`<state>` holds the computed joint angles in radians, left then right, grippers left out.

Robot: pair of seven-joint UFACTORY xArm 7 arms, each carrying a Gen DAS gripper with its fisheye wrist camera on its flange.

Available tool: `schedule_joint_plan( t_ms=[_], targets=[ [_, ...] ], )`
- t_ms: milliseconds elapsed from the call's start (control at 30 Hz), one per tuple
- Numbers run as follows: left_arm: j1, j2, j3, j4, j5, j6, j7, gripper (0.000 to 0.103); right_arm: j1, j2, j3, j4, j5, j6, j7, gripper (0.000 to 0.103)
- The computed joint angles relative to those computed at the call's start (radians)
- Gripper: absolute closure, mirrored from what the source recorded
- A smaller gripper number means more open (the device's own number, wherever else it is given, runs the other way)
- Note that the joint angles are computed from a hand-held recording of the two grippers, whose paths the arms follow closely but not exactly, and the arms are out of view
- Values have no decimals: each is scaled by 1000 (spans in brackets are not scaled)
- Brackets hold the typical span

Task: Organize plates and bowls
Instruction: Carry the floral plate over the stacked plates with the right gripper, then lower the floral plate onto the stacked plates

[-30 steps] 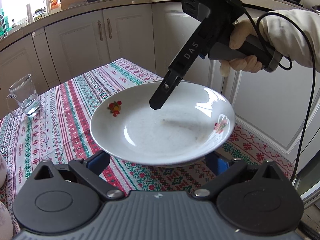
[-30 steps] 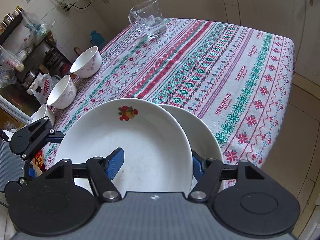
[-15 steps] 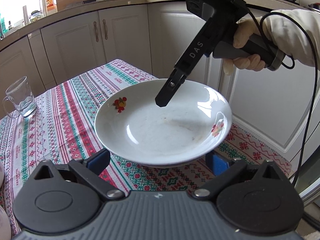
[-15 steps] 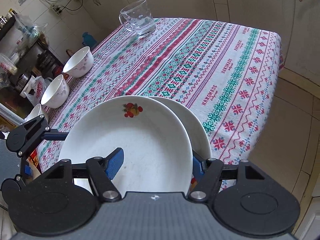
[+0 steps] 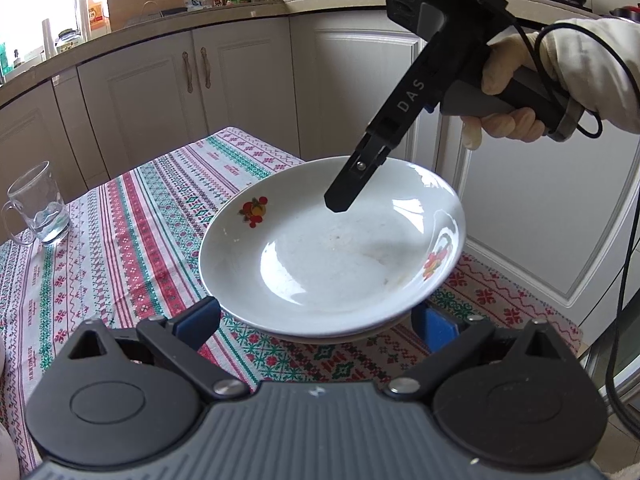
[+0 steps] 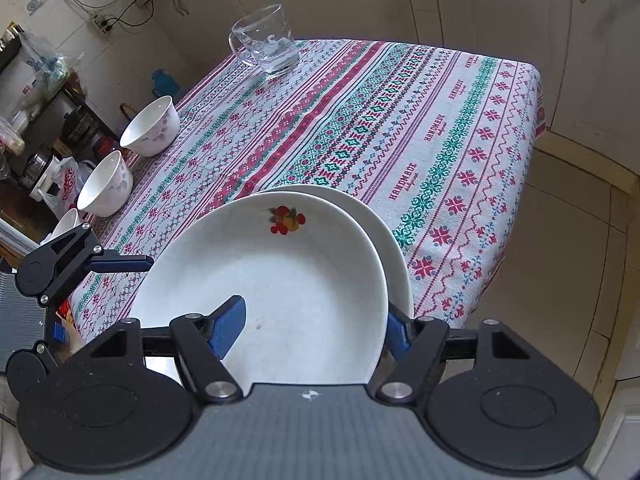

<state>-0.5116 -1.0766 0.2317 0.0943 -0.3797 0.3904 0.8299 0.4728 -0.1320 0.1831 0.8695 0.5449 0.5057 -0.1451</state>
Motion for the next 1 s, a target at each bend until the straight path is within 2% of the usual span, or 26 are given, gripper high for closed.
schedule_joint_plan(
  t_ms=[533,1000],
  targets=[
    [-7,45,15,16,-15,-4,1,2,-3,-41,6,-7,-102,31,106,25],
    [15,30,0,10,-11,2,-12,2,-4,-58,26,-3,-227,58,226,23]
  ],
)
